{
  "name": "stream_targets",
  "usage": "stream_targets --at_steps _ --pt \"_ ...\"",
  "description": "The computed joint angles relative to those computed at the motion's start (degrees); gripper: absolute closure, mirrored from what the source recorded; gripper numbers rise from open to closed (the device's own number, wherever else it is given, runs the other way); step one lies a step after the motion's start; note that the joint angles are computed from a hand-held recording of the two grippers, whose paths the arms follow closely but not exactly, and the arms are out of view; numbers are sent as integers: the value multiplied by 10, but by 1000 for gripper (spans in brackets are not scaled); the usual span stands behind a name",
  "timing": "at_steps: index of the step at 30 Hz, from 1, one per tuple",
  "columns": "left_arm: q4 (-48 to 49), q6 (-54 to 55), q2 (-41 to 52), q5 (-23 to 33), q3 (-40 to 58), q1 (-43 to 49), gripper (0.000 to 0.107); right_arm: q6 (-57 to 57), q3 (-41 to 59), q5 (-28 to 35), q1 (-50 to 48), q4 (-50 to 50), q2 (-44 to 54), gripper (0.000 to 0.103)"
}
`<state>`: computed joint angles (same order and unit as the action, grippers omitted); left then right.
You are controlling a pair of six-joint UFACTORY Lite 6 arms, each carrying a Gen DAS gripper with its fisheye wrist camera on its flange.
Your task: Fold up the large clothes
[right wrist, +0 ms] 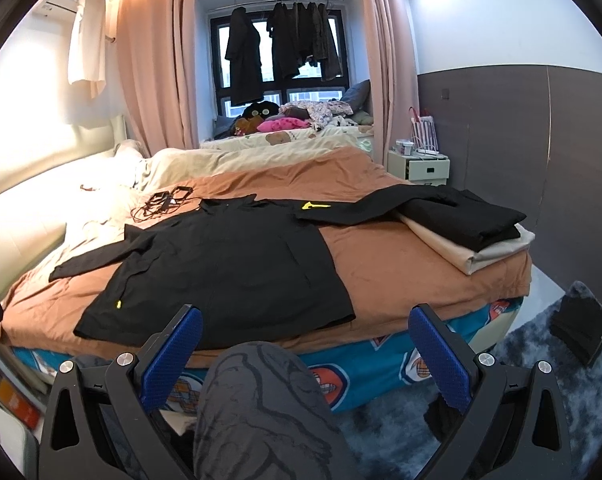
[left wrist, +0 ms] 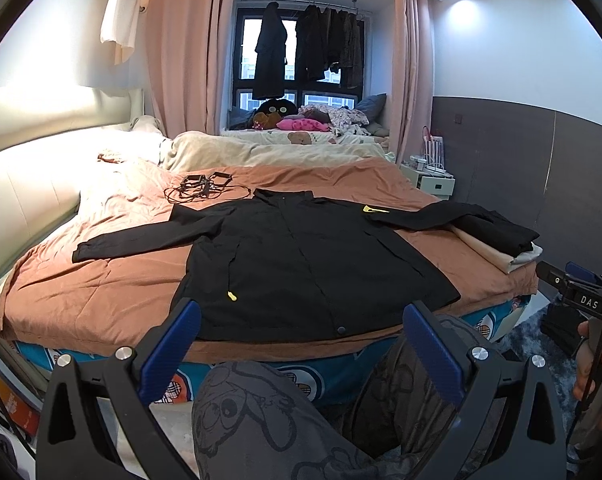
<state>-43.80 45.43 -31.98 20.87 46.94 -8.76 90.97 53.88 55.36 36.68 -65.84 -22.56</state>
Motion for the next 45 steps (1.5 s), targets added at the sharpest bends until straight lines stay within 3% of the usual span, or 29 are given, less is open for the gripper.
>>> stream_targets --at_steps 3,12,22,27,35,41,45 --pt "9 -12 0 -2 0 -3 4 -3 0 2 0 -2 1 0" --pt "-83 78 62 16 36 31 4 -1 8 -6 -8 -5 17 0" --pt "-132 113 190 -4 127 48 4 -59 98 -122 -117 12 133 0" --pt "-80 55 258 -16 193 55 4 -82 173 -189 -158 16 216 0" --pt "37 -60 375 -37 304 72 4 -197 393 -261 -200 94 424 0" --pt "76 -103 463 -32 384 99 4 -348 620 -253 -207 224 599 0" --pt "105 -134 528 -19 452 119 4 -469 850 -197 -208 338 748 0"
